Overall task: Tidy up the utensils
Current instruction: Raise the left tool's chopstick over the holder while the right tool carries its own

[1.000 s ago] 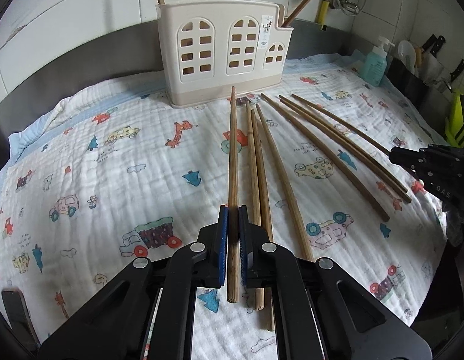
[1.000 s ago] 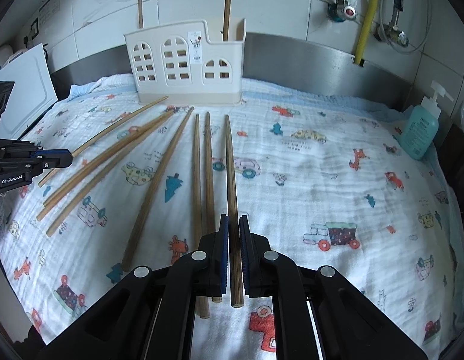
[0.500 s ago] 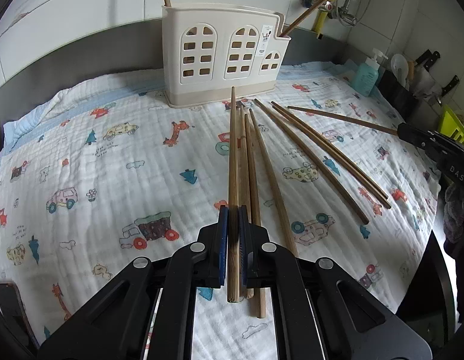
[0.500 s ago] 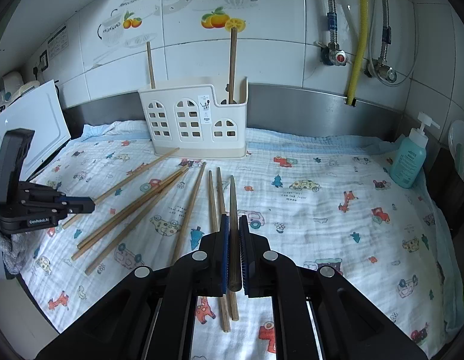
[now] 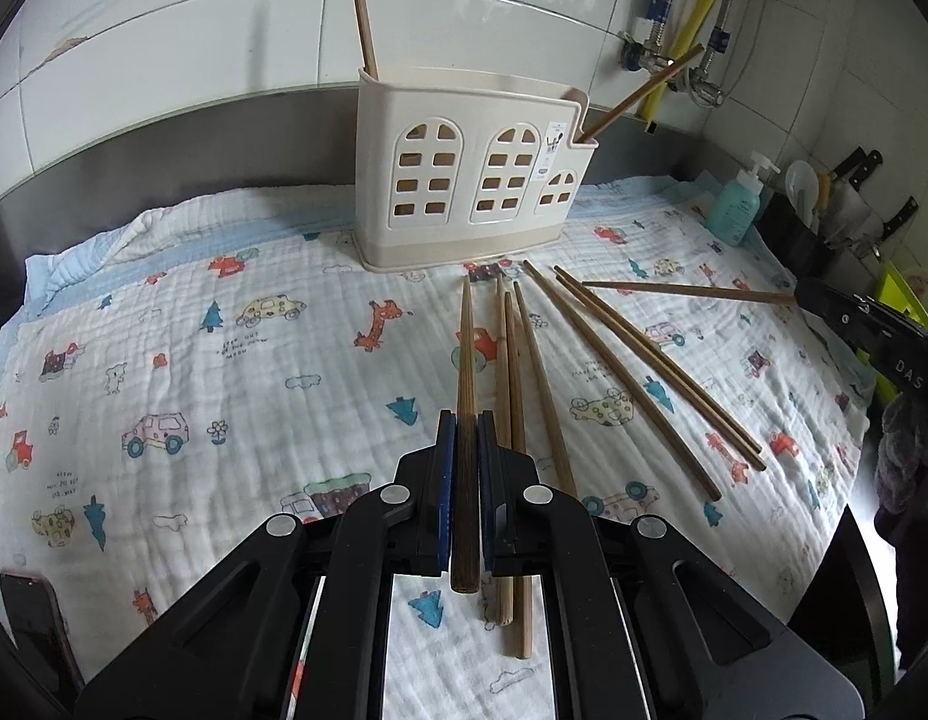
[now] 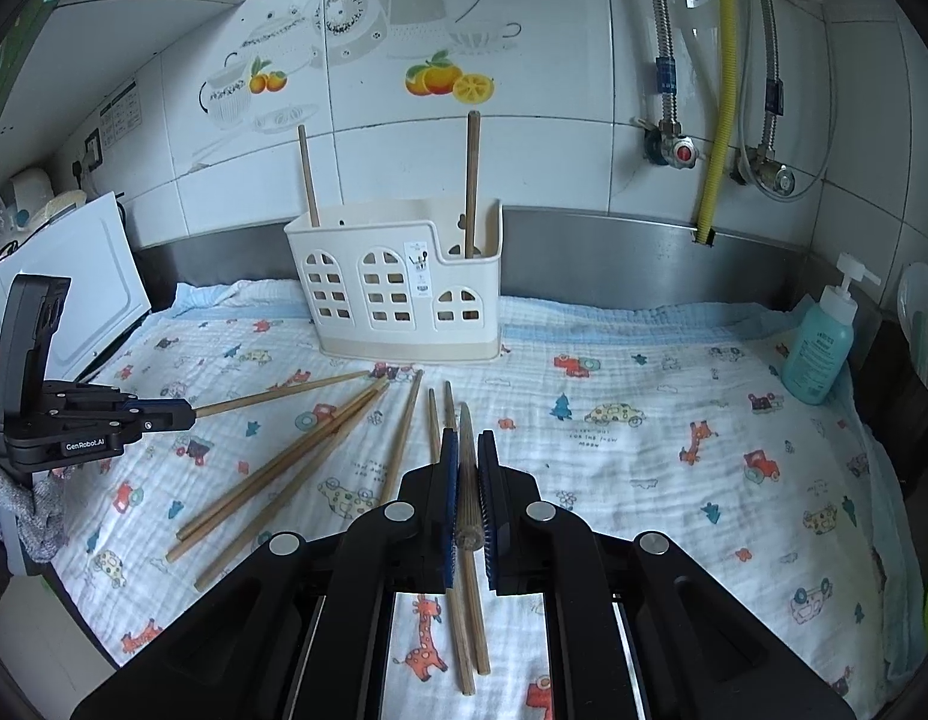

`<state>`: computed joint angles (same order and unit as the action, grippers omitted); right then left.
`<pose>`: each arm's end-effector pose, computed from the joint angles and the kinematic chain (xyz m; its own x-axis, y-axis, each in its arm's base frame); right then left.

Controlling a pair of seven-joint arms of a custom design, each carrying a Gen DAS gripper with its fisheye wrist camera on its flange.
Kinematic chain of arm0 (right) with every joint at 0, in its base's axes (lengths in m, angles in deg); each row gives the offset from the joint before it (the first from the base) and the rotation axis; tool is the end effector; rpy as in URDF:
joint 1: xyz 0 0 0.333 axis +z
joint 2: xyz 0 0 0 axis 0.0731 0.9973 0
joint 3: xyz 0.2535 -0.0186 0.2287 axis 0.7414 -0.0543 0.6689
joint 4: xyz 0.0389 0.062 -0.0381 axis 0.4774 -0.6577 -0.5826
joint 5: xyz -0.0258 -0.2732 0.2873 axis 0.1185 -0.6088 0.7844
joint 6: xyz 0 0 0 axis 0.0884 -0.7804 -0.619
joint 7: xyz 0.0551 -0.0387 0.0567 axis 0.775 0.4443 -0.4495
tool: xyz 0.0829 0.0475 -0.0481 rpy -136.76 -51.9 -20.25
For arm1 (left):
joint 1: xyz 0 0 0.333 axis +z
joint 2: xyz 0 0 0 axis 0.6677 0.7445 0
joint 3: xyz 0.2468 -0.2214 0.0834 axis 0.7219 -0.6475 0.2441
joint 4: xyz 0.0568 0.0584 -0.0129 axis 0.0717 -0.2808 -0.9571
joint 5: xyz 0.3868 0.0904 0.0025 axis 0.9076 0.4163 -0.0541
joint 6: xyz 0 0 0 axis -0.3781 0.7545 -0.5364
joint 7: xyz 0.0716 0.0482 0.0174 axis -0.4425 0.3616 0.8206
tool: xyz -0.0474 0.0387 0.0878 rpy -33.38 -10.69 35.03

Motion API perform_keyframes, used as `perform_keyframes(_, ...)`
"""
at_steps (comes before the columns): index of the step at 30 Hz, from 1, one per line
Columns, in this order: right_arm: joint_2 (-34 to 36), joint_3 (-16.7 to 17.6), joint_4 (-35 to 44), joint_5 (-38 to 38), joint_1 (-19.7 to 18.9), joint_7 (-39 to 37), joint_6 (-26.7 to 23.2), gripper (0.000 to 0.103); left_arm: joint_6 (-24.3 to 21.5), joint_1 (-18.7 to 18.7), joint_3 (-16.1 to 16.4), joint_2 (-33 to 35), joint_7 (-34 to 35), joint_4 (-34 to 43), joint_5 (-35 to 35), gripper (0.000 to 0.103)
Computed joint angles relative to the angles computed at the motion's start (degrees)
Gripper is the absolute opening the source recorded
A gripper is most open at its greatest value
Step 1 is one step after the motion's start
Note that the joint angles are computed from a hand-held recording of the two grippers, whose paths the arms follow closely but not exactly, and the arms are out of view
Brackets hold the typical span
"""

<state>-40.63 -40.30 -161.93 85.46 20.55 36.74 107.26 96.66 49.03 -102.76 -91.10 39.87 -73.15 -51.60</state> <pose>0.5815 0.2414 0.5036 0.6777 -0.7338 -0.0473 -0.4482 -0.3613 -0.8177 0.4651 -0.1600 0.4889 0.1362 -0.9755 0.1729 -0.7052 -0.2181 -0.6746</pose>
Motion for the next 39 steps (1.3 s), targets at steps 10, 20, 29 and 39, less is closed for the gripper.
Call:
perform_keyframes(10, 0.5, -0.2, 5.5, -1.2, -0.1, 1.4, -2.9, 0.007, 0.3, 4.0, -2.0, -1.0, -2.1, 3.5, 4.7, 0.006)
perform_keyframes(20, 4.0, 0.0, 17.9, -9.1, -0.6, 8.5, -10.3, 0.006, -1.3, 4.6, -1.2, -0.8, -1.8, 8.6, 8.9, 0.006)
perform_keyframes(29, 11.3, 3.0, 33.4, -13.8, -1.5, 14.5, -12.7, 0.006, -3.4, 3.8, 0.9, 0.6, -0.2, 16.0, 12.3, 0.006)
perform_keyframes(39, 22.9, 4.1, 50.2, -27.5, 1.0, 27.8, -10.3, 0.006, -5.6, 3.4, 2.2, 1.6, -0.6, 24.8, 19.0, 0.006)
